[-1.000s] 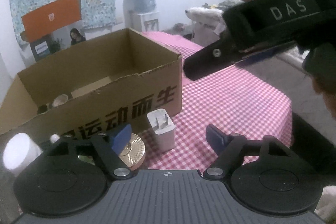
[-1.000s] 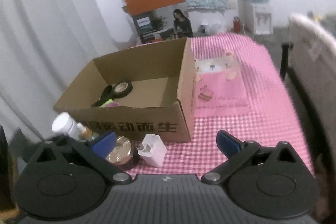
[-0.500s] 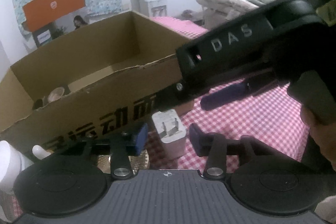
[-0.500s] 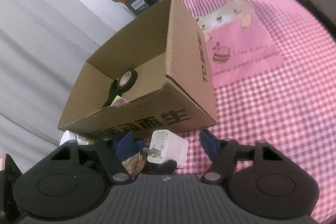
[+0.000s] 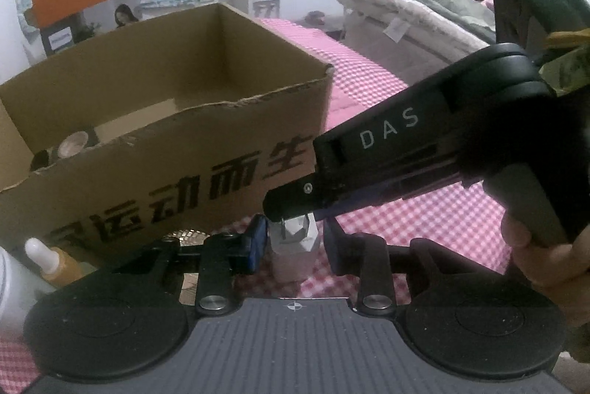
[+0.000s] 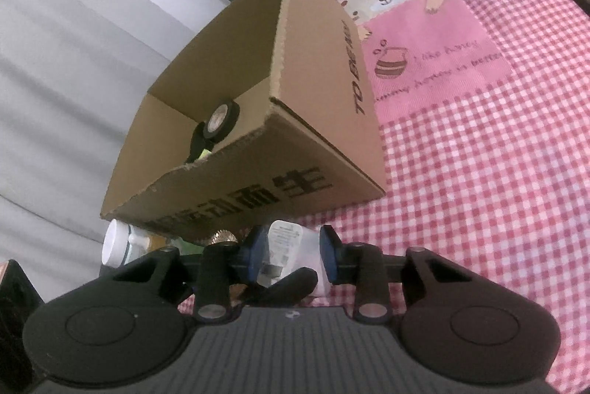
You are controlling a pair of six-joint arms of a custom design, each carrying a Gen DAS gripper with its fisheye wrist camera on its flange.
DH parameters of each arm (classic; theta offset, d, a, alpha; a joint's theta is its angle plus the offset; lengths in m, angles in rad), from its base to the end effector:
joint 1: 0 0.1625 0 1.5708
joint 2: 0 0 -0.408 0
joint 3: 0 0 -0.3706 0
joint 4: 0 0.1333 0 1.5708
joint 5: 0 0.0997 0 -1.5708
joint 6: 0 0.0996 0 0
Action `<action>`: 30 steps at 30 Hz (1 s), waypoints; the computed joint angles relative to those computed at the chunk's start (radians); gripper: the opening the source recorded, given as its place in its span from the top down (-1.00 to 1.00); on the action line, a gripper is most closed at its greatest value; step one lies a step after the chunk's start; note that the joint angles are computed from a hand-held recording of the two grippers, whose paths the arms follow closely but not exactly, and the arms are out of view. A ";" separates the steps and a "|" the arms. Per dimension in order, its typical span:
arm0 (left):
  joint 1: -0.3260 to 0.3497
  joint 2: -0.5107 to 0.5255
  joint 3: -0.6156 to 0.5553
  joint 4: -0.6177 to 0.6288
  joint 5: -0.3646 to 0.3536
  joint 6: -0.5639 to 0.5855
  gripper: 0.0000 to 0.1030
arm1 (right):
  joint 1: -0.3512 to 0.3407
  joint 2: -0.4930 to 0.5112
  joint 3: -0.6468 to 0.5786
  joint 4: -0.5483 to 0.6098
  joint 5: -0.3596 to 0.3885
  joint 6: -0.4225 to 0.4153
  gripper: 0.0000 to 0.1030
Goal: Organize rigid objects
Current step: 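Close the right tool on the white charger plug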
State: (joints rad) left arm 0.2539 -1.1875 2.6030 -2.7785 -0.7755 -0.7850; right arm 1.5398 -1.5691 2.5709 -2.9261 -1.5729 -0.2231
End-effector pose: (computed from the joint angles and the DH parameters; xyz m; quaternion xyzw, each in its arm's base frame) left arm -0.2323 -0.2715 0.0860 0.2798 0.8742 -0.2868 0.2743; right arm 0.1228 -0.3323 0.1994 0.0942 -0.9799 0.1743 0.0233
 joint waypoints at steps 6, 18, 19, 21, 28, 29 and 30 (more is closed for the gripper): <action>-0.036 0.005 0.018 -0.039 -0.051 0.011 0.37 | -0.032 -0.086 0.031 0.056 -0.004 0.003 0.32; -0.043 0.021 -0.003 0.025 -0.065 0.048 0.22 | -0.047 -0.162 0.060 0.096 -0.019 0.023 0.27; -0.036 0.026 -0.009 0.036 -0.065 0.048 0.22 | -0.039 -0.155 0.056 0.095 -0.027 0.030 0.25; -0.029 0.035 -0.016 0.045 -0.064 0.049 0.22 | -0.040 -0.156 0.057 0.094 -0.030 0.036 0.22; 0.005 0.054 -0.045 0.060 -0.062 0.087 0.23 | -0.054 -0.154 0.064 0.083 -0.010 0.049 0.20; 0.008 0.056 -0.048 0.061 -0.063 0.090 0.24 | -0.056 -0.155 0.066 0.082 -0.007 0.051 0.20; 0.010 0.057 -0.052 0.063 -0.063 0.091 0.25 | -0.059 -0.157 0.065 0.086 -0.002 0.053 0.20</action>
